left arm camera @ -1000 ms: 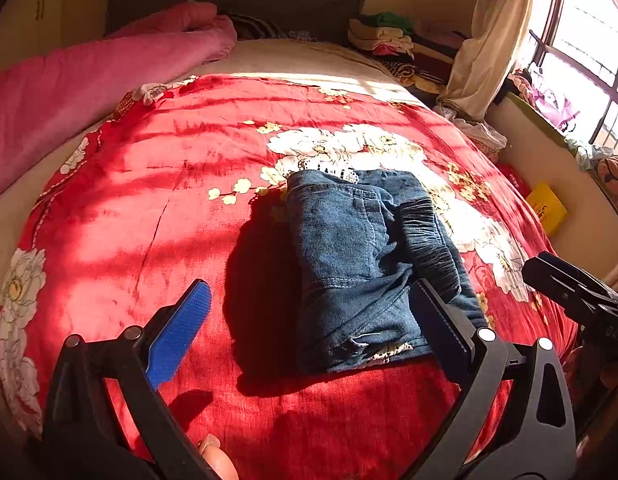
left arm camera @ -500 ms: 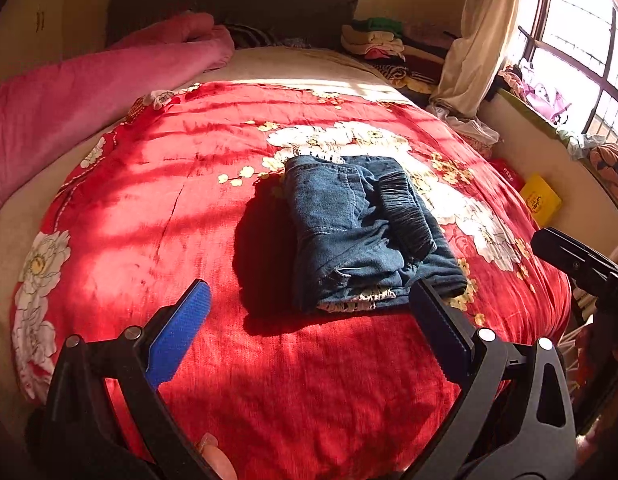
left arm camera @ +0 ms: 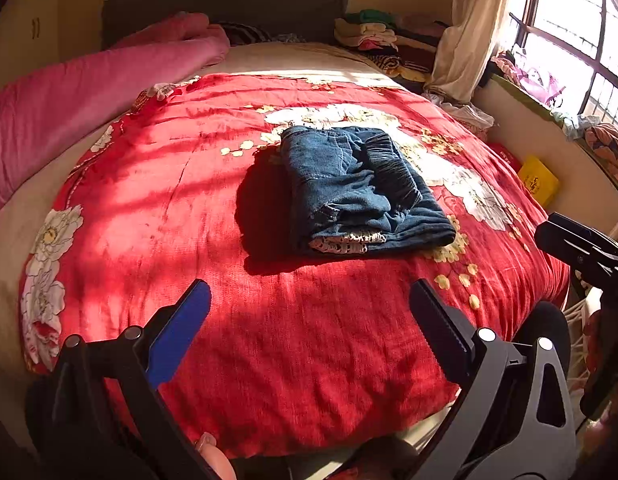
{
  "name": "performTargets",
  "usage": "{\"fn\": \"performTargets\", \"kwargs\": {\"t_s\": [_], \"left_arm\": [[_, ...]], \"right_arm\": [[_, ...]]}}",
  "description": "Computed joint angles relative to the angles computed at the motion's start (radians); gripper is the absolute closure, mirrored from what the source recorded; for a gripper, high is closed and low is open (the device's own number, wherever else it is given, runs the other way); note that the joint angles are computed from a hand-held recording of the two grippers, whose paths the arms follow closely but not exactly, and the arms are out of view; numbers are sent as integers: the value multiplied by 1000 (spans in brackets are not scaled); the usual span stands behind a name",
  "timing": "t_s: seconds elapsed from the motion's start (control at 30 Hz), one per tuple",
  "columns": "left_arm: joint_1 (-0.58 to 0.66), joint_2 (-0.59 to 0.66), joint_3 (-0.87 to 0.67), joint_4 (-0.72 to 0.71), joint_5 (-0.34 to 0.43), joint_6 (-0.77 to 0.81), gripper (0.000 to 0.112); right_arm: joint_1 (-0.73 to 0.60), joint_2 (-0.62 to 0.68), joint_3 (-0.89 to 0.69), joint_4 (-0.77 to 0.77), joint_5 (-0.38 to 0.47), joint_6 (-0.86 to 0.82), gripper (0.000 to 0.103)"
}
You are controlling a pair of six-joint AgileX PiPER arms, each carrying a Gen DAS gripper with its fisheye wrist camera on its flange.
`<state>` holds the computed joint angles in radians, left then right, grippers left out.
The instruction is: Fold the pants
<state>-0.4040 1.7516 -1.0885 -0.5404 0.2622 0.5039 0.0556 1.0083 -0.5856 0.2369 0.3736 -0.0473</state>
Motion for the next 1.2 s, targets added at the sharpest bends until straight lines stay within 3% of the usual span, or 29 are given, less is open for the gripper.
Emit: {"fn": "performTargets", "kwargs": {"t_s": [0.27, 0.4, 1.2], "left_arm": [[-21, -18, 78, 25, -62, -35, 19], [-29, -20, 98, 3, -82, -22, 19], [-44, -7, 108, 102, -94, -143, 19]], "right_arm": [[67, -20, 53, -192, -25, 211, 5], [63, -25, 74, -144, -39, 181, 5], [85, -6, 94, -228, -47, 260, 5]]}}
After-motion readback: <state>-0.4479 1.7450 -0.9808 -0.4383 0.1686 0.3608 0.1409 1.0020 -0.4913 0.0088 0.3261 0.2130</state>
